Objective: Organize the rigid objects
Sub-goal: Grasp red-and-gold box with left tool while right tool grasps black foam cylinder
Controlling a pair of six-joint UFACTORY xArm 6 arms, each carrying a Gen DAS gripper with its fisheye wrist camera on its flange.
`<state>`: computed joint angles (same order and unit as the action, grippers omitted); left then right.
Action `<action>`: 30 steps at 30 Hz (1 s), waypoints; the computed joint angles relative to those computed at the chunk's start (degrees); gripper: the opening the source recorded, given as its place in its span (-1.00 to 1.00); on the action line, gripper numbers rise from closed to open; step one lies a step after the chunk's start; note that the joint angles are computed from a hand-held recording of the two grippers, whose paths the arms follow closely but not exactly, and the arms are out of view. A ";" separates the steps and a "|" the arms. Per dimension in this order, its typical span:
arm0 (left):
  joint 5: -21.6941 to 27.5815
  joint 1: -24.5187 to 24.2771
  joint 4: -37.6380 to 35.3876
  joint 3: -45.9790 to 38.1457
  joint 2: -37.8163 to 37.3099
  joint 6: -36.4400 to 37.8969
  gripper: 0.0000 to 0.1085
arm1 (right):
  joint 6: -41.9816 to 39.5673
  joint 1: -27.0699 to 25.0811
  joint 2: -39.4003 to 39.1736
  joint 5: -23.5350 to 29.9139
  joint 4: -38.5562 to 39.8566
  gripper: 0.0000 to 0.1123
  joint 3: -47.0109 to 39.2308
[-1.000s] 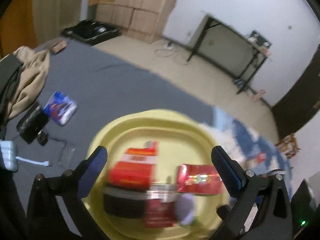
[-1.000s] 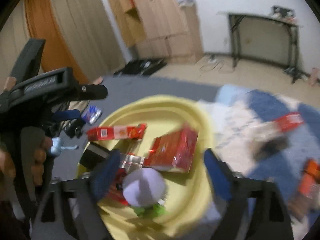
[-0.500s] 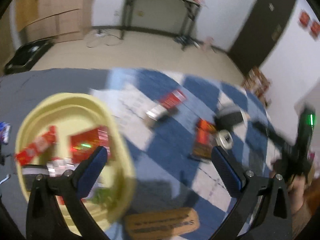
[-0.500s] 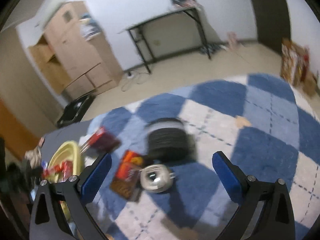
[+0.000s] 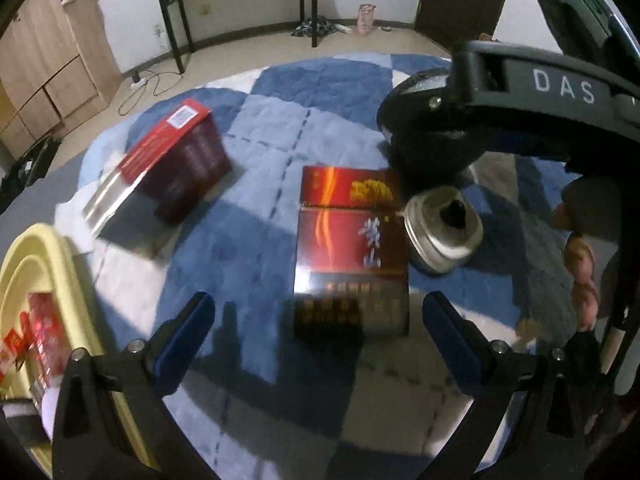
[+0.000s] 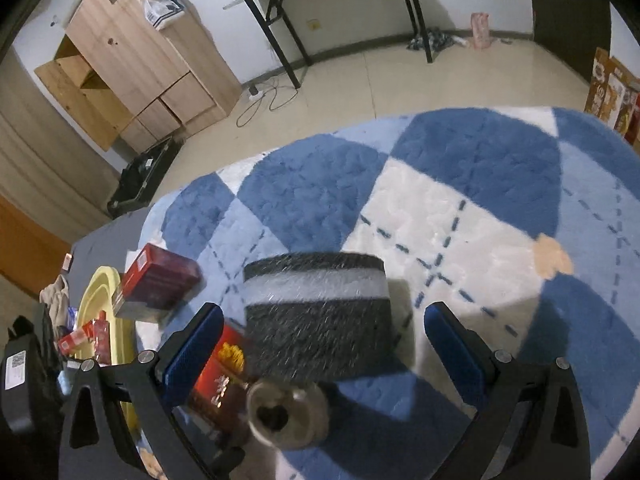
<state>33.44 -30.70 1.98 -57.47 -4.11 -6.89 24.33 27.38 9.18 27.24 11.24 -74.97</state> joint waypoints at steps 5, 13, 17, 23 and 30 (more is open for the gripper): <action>1.54 -0.24 1.11 -2.48 2.98 -2.25 0.43 | -8.61 -0.32 2.18 0.59 6.25 0.19 -1.44; 3.64 0.37 0.45 -0.26 -3.33 -2.96 0.05 | -11.38 -0.76 -7.63 -8.66 11.53 0.18 9.68; 6.40 4.43 0.50 4.02 -12.72 -0.42 0.05 | -9.52 2.12 -12.63 -11.87 9.98 0.18 12.57; 11.15 20.08 -1.50 6.18 -21.27 6.99 0.05 | -10.32 14.33 -10.62 -17.32 11.39 0.18 11.12; 17.41 35.86 -5.57 1.85 -16.53 12.10 0.05 | -7.92 22.53 6.88 -5.60 0.84 0.18 -11.34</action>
<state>50.85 5.16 -3.59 -55.62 -20.65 5.21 16.41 49.91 16.07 21.64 12.08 -86.31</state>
